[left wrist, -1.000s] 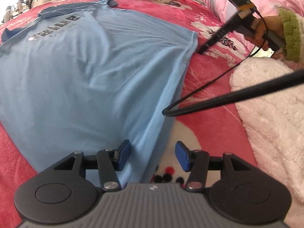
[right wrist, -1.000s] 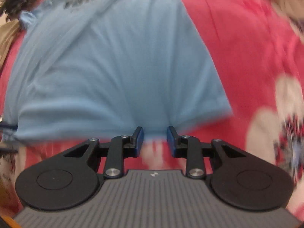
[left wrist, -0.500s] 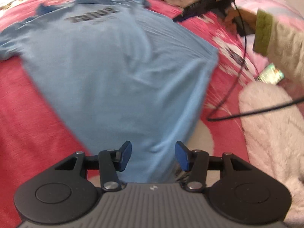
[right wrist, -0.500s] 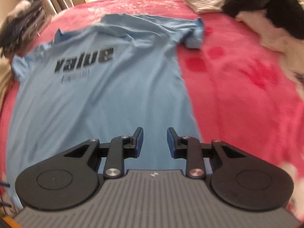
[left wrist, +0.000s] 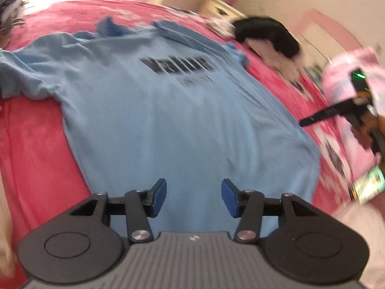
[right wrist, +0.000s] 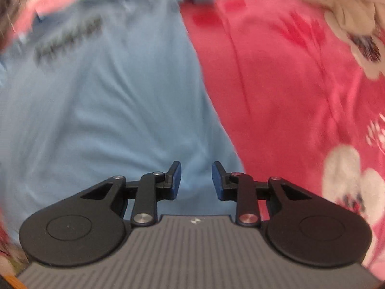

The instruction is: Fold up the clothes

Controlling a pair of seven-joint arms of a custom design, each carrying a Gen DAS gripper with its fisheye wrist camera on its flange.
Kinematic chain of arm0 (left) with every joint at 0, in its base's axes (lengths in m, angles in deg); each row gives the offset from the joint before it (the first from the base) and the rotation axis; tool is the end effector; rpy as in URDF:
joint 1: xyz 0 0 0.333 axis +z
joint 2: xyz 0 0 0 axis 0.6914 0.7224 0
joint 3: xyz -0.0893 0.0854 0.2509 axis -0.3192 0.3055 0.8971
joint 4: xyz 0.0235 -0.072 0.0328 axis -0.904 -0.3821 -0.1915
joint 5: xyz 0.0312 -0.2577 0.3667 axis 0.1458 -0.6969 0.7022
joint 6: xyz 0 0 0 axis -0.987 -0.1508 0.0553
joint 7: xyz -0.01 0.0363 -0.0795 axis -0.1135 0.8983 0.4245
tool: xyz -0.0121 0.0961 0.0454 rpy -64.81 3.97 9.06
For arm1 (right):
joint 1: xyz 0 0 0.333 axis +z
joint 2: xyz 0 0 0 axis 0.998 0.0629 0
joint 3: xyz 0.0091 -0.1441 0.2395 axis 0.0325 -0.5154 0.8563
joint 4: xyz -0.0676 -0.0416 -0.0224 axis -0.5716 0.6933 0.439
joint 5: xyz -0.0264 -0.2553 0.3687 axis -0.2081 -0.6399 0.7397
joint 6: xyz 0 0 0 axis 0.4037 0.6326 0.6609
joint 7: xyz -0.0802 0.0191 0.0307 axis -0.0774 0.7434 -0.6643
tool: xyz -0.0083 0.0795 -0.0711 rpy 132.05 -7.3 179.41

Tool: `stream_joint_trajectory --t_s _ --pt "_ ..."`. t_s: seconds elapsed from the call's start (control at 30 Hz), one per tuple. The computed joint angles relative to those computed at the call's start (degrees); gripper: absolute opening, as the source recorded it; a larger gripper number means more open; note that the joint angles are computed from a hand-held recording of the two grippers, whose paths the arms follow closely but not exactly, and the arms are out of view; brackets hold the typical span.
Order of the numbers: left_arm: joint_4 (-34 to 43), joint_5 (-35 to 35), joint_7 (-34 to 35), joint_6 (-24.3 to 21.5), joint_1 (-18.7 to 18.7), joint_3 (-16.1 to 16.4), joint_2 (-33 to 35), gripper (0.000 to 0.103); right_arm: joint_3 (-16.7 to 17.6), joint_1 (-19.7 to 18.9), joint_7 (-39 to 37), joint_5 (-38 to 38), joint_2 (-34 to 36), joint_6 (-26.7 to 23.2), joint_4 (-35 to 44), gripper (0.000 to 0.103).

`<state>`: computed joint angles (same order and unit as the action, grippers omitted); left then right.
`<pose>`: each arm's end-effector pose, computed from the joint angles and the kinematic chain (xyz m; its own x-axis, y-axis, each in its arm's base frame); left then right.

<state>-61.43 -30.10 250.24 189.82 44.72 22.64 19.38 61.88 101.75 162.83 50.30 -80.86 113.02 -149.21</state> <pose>0.5547 -0.0575 0.3534 -0.7382 -0.5466 0.3954 -0.6679 0.5097 -0.5423 0.3666 0.1152 0.3728 -0.5056 -0.8593 -0.0776 -0.8098 0.5036 -0.3009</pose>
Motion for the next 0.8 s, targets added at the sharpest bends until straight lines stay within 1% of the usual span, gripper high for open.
stream_joint_trajectory --t_s 0.03,0.07,0.13,0.2,0.27,0.33,0.37,0.4,0.47,0.53,0.57,0.63,0.67,0.73,0.77,0.8 --pt "1.1 -1.0 -1.4 1.9 -0.3 -0.4 1.4 0.051 -0.8 0.1 1.1 -1.5 1.9 2.6 1.4 0.027" --pt "2.2 -2.5 -2.4 4.8 -0.8 -1.0 2.7 0.051 0.5 -1.7 0.6 -1.6 5.8 7.0 3.5 0.027" --pt "4.5 -5.2 -4.4 10.8 -1.6 -2.1 5.4 0.051 1.2 -4.1 1.2 -4.4 14.7 15.1 8.8 0.027" --pt "7.6 -6.7 -7.3 18.7 -2.6 -3.6 8.8 0.051 2.2 -7.1 2.7 -8.3 23.9 22.5 14.9 0.027" --pt "11.1 -5.7 -10.6 25.5 -3.6 -5.0 12.3 0.051 3.0 -10.5 5.8 -13.1 32.1 27.8 21.0 0.027" --pt "14.7 -5.0 -12.2 30.6 -4.1 -6.3 15.7 0.052 1.1 -11.5 6.5 -14.6 39.7 33.2 27.2 0.027" --pt "16.8 -3.8 -13.3 33.3 -4.4 -6.9 17.8 0.052 0.2 -11.5 6.5 -14.6 43.5 34.7 30.5 0.027" --pt "19.0 -2.3 -14.6 36.0 -4.8 -7.5 19.9 0.052 -0.7 -11.0 5.5 -13.7 46.3 35.1 33.6 0.028" --pt "23.7 1.6 -17.0 40.4 -5.6 -8.5 24.5 0.053 -2.2 -9.8 -2.4 -7.2 52.4 36.1 40.2 0.03" --pt "28.5 6.4 -20.4 42.7 -6.6 -8.7 28.8 0.053 -2.6 -9.4 -6.6 -4.4 57.7 34.8 46.9 0.034" --pt "31.6 8.9 -22.1 42.3 -7.0 -8.5 31.3 0.053 -3.1 -8.9 -7.1 -4.6 59.4 34.2 49.3 0.034" --pt "37.7 15.6 -27.2 41.4 -9.2 -6.8 36.2 0.053 -2.9 -9.2 -10.9 -2.4 63.8 33.6 54.9 0.043" --pt "39.8 17.9 -28.7 41.3 -9.8 -6.5 37.9 0.053 -3.3 -8.8 -11.3 -2.3 66.1 32.0 58.2 0.043" --pt "43.9 21.0 -30.7 40.4 -9.9 -7.0 41.1 0.052 -3.2 -8.7 -13.5 -1.3 69.6 29.1 63.3 0.043" --pt "45.2 22.3 -31.9 39.8 -9.9 -7.1 42.1 0.05 -3.0 -9.0 -15.1 -0.5 71.7 27.4 66.2 0.043" --pt "46.6 24.1 -33.2 39.4 -10.3 -6.9 43.3 0.046 -2.9 -9.0 -16.3 0.2 73.5 25.0 69.1 0.043"
